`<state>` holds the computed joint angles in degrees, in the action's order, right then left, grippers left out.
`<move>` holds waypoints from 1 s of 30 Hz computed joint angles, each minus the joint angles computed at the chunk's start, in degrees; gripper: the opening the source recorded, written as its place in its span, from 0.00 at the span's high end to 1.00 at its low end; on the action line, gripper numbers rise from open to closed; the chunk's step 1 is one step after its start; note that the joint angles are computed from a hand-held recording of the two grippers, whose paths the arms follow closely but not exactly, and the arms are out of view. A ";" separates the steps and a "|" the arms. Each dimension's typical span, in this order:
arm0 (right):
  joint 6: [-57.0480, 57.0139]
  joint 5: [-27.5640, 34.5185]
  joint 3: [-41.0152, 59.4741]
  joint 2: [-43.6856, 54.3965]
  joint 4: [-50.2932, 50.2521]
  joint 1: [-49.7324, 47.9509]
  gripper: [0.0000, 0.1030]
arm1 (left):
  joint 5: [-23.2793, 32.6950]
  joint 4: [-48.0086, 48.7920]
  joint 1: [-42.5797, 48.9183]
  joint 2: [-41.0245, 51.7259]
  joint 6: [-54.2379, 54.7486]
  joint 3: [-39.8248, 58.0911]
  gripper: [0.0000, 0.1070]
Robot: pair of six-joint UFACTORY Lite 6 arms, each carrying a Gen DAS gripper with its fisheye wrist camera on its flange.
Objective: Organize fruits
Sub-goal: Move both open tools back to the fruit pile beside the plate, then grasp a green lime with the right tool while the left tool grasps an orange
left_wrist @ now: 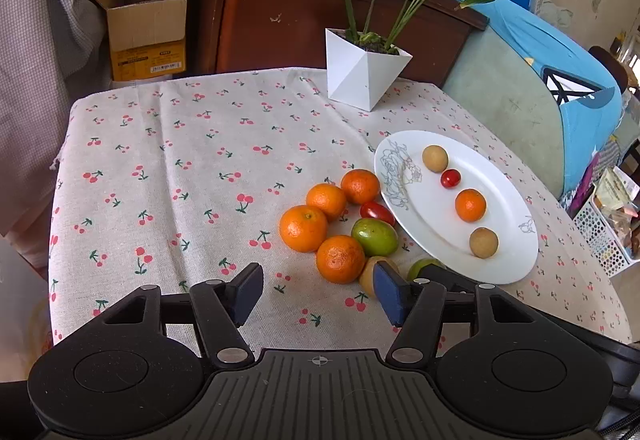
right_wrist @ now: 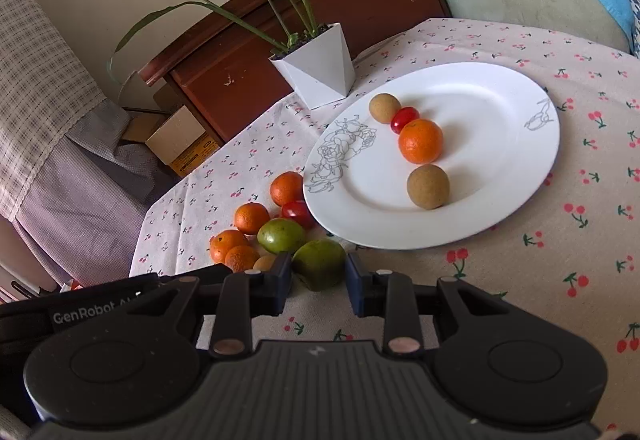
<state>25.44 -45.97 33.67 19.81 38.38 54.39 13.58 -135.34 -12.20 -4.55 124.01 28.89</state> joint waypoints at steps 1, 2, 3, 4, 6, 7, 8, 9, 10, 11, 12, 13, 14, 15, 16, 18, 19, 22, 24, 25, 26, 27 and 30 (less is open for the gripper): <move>0.02 0.00 -0.64 -0.61 0.02 0.11 0.74 | 0.34 0.25 -0.13 0.76 -0.91 0.43 0.50; -0.06 0.04 -1.02 -1.02 0.10 0.18 0.75 | 0.64 0.99 -0.17 1.30 -2.22 0.77 0.50; -0.34 0.01 -1.42 -1.43 0.29 0.30 0.75 | 0.82 0.91 -0.30 1.74 -2.74 1.03 0.51; -0.47 -0.01 -1.53 -1.54 0.21 0.30 0.75 | 1.03 0.24 -0.48 2.10 -2.69 1.22 0.51; 0.00 -0.25 -1.65 -1.40 -0.28 0.23 0.75 | 1.13 -2.70 -1.19 3.04 -0.95 1.83 0.51; 0.48 -0.43 -1.72 -1.28 -0.62 0.23 0.75 | 1.10 -5.02 -1.65 3.54 0.69 2.17 0.51; 0.49 -0.47 -1.69 -1.21 -0.71 0.25 0.75 | 1.08 -6.86 -2.00 4.01 2.02 2.49 0.51; 0.21 -0.53 -1.66 -1.17 -0.55 0.34 0.75 | 0.94 -8.73 -2.36 4.43 3.43 2.75 0.51; -0.33 -0.67 -1.59 -1.12 -0.02 0.60 0.74 | 0.50 -11.40 -2.87 5.16 5.38 3.29 0.52; -1.07 -0.85 -1.42 -0.99 0.69 0.80 0.72 | 0.65 -12.95 -3.11 5.59 6.27 3.47 0.52; -1.47 -1.08 -1.40 -0.92 0.96 0.95 0.72 | 0.89 -13.56 -3.25 5.94 6.28 3.64 0.52; -1.60 -1.15 -1.46 -0.93 0.78 0.92 0.72 | 1.03 -14.01 -3.45 6.28 6.33 3.88 0.52; -1.44 -1.15 -1.52 -0.95 0.39 0.75 0.72 | 1.12 -14.96 -3.76 6.63 7.02 4.15 0.52; -1.18 -1.20 -1.51 -0.89 0.02 0.59 0.72 | 1.09 -16.26 -4.08 6.87 7.96 4.35 0.52; -0.79 -1.36 -1.52 -0.75 -0.36 0.47 0.72 | 1.10 -16.77 -4.25 7.11 8.06 4.54 0.52; -0.42 -1.60 -1.47 -0.50 -0.78 0.37 0.72 | 1.56 -14.98 -4.06 7.62 5.14 4.92 0.55; -0.41 -1.55 -1.37 -0.43 -0.99 0.30 0.71 | 1.99 -13.42 -3.74 7.67 3.02 4.95 0.60; -0.59 -1.67 -1.09 -0.12 -1.27 0.39 0.71 | 2.55 -11.12 -3.08 7.64 -0.43 4.93 0.63; -1.10 -1.60 -0.89 0.04 -1.30 0.44 0.71 | 2.49 -12.47 -3.05 7.44 0.27 4.80 0.63; -1.82 -1.50 -0.64 0.16 -0.82 0.58 0.71 | 2.64 -11.39 -2.90 7.54 -0.83 4.91 0.63; -2.47 -1.40 -0.40 0.32 -0.37 0.69 0.71 | 2.53 -10.42 -2.95 7.77 -1.71 5.16 0.63; -3.12 -1.40 -0.17 0.52 0.01 0.81 0.71 | 2.33 -10.64 -3.21 7.99 -1.57 5.31 0.63; -4.06 -1.73 0.00 0.85 0.64 1.14 0.71 | 2.35 -12.66 -3.85 8.32 0.07 5.45 0.62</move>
<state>21.38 -47.69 33.66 20.66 39.03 55.53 15.92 -148.00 -16.05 3.77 124.08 34.34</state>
